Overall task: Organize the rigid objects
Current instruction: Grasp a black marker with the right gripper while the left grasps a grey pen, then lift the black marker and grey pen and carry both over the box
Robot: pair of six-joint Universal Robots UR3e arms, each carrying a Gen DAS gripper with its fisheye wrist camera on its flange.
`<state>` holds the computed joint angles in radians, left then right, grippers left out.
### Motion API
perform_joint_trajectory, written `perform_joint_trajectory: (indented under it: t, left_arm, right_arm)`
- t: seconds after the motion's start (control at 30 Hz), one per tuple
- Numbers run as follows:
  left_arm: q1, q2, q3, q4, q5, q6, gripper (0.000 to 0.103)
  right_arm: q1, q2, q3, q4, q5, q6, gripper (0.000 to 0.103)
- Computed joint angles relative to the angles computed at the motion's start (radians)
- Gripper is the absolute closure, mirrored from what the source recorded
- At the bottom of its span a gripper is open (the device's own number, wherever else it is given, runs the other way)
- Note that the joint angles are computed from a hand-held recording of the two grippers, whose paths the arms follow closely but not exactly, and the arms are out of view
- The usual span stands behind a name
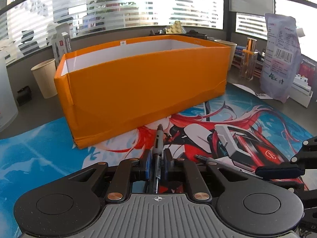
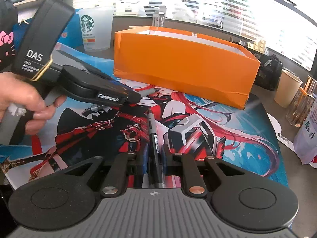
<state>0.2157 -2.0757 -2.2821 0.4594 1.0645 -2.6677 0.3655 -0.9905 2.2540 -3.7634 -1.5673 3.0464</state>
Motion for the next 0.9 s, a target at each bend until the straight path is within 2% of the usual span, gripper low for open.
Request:
perform_joint_trajectory:
  t: [0.27, 0.63, 0.9]
  left_arm:
    - [0.016, 0.032, -0.057, 0.018, -0.008, -0.027, 0.096]
    - [0.162, 0.183, -0.286, 0.065, -0.122, 0.017, 0.096]
    - [0.253, 0.349, -0.384, 0.011, -0.219, 0.055, 0.096]
  right_arm:
    - [0.01, 0.0, -0.001, -0.002, -0.012, 0.038, 0.091]
    - [0.0, -0.057, 0.061, -0.044, -0.014, 0.063, 0.091]
    - [0.019, -0.094, 0.09, -0.086, -0.038, 0.077, 0.091]
